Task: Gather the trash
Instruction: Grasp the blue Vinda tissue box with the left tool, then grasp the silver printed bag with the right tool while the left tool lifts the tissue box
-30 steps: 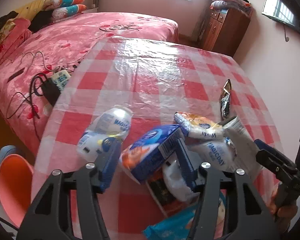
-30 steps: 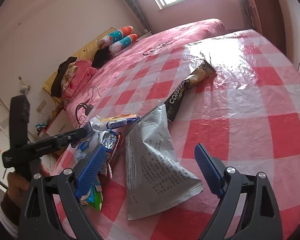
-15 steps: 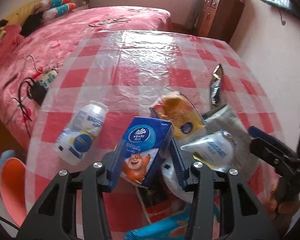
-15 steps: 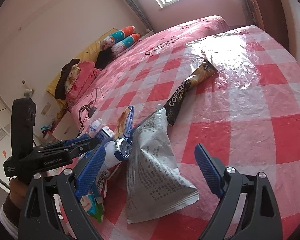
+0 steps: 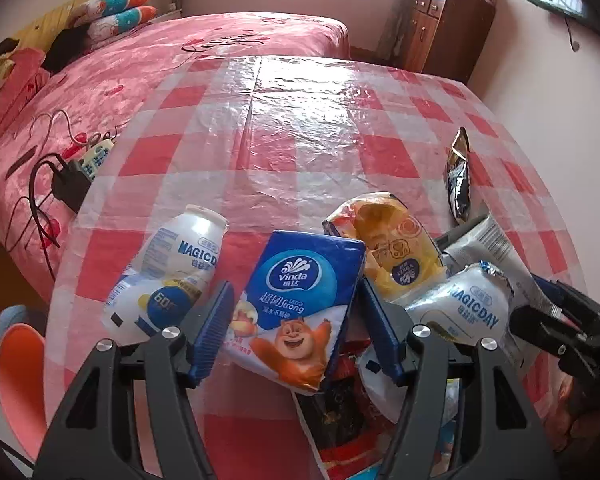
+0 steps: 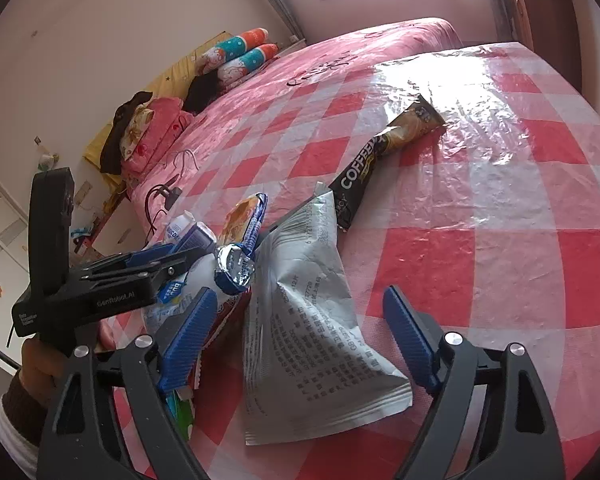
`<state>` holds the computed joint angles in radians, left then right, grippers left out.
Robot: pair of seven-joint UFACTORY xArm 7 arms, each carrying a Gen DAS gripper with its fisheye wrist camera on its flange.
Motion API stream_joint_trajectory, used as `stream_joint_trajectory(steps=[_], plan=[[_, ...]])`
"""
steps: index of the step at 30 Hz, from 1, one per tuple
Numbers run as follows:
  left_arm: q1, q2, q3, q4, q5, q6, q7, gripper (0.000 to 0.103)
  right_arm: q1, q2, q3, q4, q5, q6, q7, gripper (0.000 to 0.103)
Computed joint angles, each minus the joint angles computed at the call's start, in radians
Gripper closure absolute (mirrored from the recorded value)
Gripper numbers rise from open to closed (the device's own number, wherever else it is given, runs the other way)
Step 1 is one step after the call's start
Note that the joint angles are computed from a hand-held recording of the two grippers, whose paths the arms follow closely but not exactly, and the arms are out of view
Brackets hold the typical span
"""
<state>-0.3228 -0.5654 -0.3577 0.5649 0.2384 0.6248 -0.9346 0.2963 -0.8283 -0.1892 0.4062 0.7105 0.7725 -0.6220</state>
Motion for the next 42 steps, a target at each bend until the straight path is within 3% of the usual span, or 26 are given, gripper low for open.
stream_joint_trajectory(steps=[5, 7, 10, 15, 24, 42], plan=[[0.015, -0.007, -0.027, -0.004, 0.027, -0.003, -0.041, 0.042, -0.003, -0.019, 0.053, -0.023, -0.03, -0.046, 0.026, 0.027], [0.017, -0.015, -0.031, -0.01, 0.031, -0.005, -0.063, 0.043, 0.001, -0.027, 0.071, -0.031, -0.052, -0.064, 0.046, 0.035], [0.015, -0.03, -0.033, -0.02, 0.033, -0.003, -0.084, 0.044, 0.013, -0.021, 0.057, -0.033, -0.064, -0.078, 0.066, 0.048], [0.001, -0.083, -0.017, -0.052, 0.013, 0.003, -0.096, 0.044, 0.036, -0.022, 0.029, -0.035, -0.081, -0.078, 0.059, 0.056], [-0.027, -0.205, -0.011, -0.101, -0.031, 0.036, -0.077, 0.044, 0.048, -0.056, 0.03, -0.049, -0.084, -0.095, 0.051, 0.063], [-0.094, -0.469, 0.019, -0.231, -0.147, 0.108, -0.013, 0.044, 0.065, -0.153, -0.004, -0.111, -0.132, -0.302, 0.143, 0.068]])
